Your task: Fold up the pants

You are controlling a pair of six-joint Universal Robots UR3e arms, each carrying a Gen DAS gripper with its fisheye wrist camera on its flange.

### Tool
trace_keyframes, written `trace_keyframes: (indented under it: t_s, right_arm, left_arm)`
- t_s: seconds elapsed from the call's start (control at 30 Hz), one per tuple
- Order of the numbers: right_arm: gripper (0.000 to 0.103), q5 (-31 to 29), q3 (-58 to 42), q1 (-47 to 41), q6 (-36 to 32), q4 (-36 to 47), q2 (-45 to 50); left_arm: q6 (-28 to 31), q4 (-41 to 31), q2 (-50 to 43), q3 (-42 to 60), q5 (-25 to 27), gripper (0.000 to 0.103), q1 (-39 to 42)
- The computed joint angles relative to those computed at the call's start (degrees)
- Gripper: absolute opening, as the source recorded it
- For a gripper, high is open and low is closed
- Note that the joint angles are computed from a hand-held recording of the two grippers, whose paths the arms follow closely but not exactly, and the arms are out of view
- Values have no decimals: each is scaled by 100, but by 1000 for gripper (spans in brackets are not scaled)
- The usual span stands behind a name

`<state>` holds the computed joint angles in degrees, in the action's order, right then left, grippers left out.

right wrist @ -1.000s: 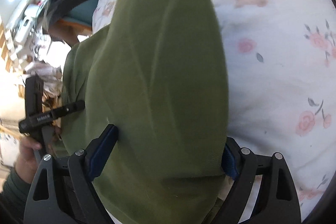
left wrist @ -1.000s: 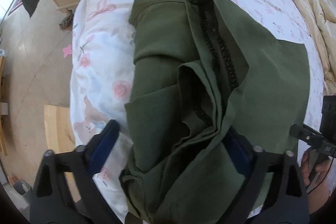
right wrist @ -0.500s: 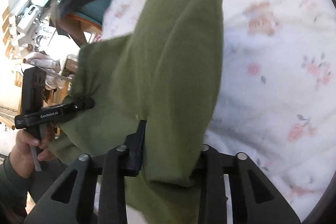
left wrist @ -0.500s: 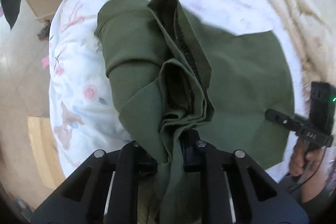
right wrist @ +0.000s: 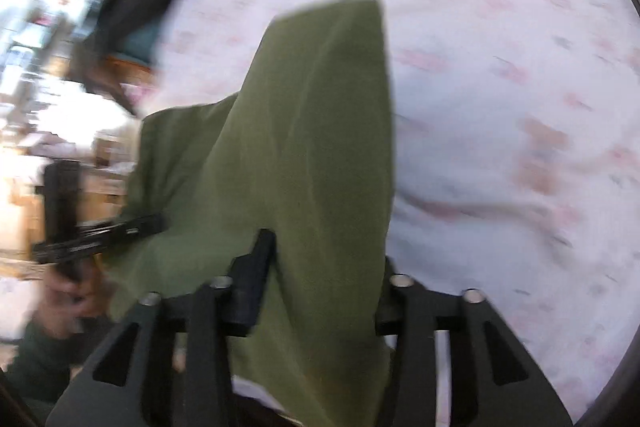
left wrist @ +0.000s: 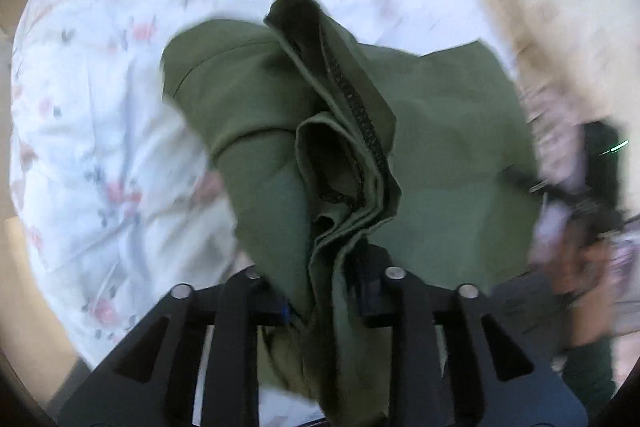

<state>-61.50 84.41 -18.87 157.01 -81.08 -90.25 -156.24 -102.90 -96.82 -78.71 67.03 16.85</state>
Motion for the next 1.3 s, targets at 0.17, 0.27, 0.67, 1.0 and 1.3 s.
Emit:
trace_keyframes:
  t_s: [0.17,0.27,0.67,1.0,1.3]
  right_arm:
    - [56,-480,420,-201,141,-775,-654]
    - [53,-239,180,-200,-34,-900,-645]
    - [54,-215,-848,304,1136,-2030,1326]
    - [54,-341,-828,423,1213,-2377,1383]
    - [40,-1370,-1419,1544,893,-2512,2269]
  left_arm:
    - [-166,169,184,450,441,48,27]
    - [-318,376,276,866,-243,50,410]
    - [-573,1522,-857,976,105,21,-575]
    - [-662,2018,-123,531,-94,0,53]
    - [-802,2621,-415,77,924,0,-403]
